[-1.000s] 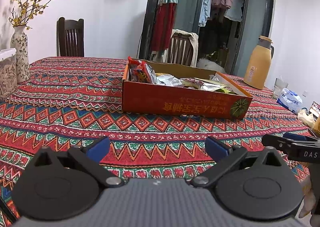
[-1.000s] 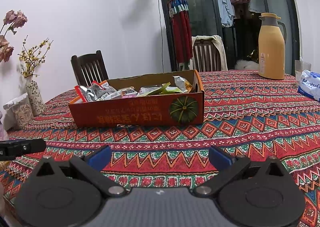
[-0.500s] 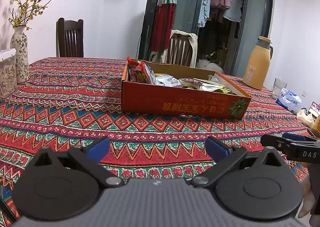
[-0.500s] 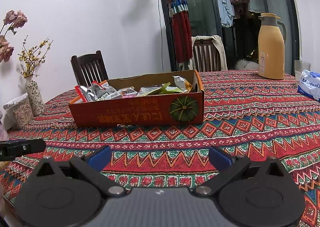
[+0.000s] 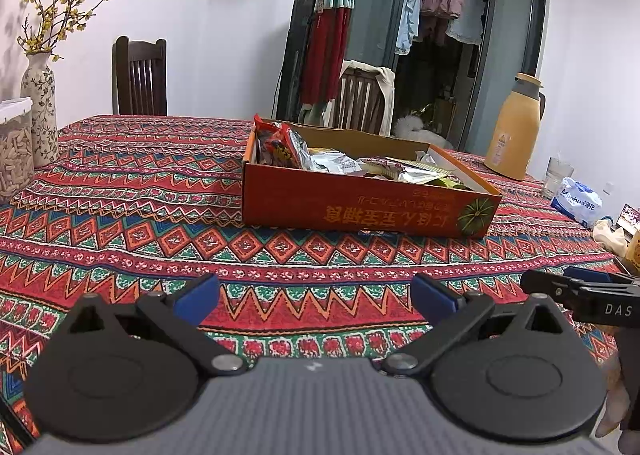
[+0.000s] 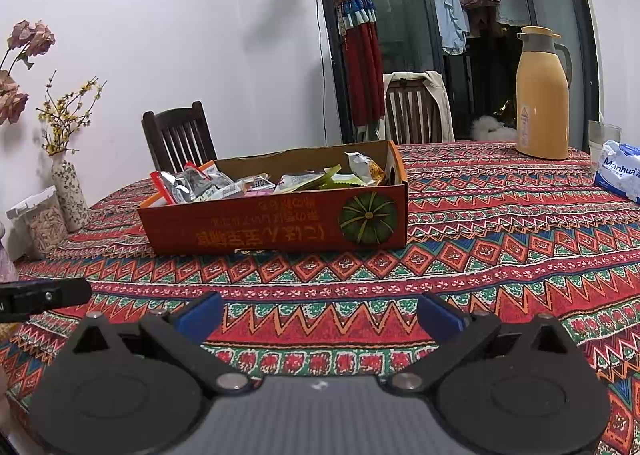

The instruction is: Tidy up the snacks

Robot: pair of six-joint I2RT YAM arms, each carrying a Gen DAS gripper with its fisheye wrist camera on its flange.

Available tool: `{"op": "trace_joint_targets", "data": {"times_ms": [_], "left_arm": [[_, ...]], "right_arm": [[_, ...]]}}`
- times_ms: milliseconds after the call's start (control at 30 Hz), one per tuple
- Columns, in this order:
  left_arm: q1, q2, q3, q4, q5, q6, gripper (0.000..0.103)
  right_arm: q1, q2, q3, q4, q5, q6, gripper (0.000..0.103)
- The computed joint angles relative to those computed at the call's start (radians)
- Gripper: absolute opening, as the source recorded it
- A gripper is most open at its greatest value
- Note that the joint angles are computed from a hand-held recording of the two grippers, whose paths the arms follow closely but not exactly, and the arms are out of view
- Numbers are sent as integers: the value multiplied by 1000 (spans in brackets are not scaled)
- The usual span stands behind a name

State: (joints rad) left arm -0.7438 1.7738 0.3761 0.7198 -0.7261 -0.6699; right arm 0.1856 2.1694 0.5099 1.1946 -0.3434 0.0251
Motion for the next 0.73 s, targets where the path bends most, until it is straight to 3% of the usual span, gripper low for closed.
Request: {"op": "trace_joint_targets", "data": {"times_ms": [733], "left_arm": [[0, -4, -8, 20, -2, 9, 103]], "right_arm": [[0, 6, -2, 4, -1, 0, 103]]}}
